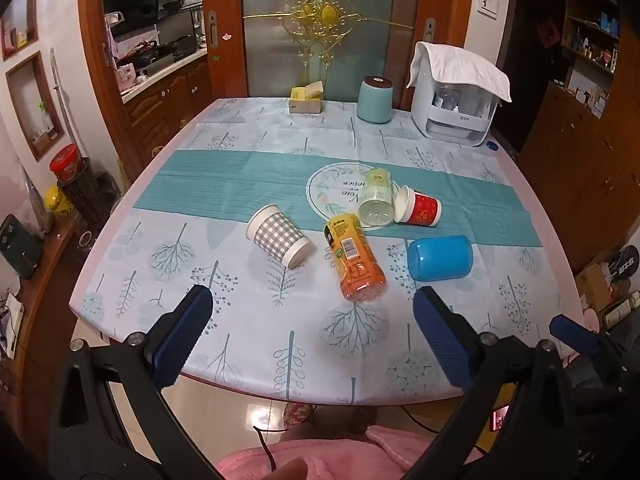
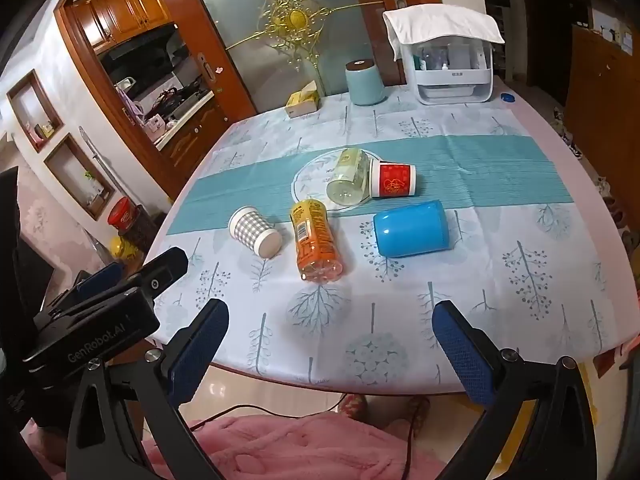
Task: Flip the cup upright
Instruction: 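Move the right tool toward the pale green milk tea cup lying sideways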
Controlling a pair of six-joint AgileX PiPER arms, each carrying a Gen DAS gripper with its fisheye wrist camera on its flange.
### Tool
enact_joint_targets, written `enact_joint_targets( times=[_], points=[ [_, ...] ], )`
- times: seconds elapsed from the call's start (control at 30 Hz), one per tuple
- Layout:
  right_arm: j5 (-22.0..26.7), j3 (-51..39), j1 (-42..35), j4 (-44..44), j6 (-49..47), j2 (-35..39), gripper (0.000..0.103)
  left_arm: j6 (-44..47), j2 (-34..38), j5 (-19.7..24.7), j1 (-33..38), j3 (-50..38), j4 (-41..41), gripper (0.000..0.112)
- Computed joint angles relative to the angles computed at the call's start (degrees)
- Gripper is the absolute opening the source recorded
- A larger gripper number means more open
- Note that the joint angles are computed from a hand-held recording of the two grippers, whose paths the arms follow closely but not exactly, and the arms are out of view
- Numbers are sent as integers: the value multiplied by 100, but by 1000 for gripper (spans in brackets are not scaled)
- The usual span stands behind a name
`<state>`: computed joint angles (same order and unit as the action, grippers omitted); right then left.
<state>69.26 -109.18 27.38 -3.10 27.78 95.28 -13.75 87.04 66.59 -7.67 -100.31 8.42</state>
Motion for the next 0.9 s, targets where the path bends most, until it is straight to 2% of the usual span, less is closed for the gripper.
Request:
enact_joint_targets(
  times=[0.13,0.2,0.23,0.27,0.9],
  points=[
    [-32,-17,132,-189,145,-4,103,68,64,164,84,-244,-54,100],
    [-57,-34,-49,120,-69,48,103,91,97,250,100,-336,-87,100],
    [-55,-44,-72,160,-99,62,103,101,90,239,105,-330,-96,100],
    [-54,-51,-71,153,-94,74,103,57,53,46,155,-94,-82,100],
    [10,-242,-110,243,-165,265,103,270,291,54,301,-214,-372,100]
  ],
)
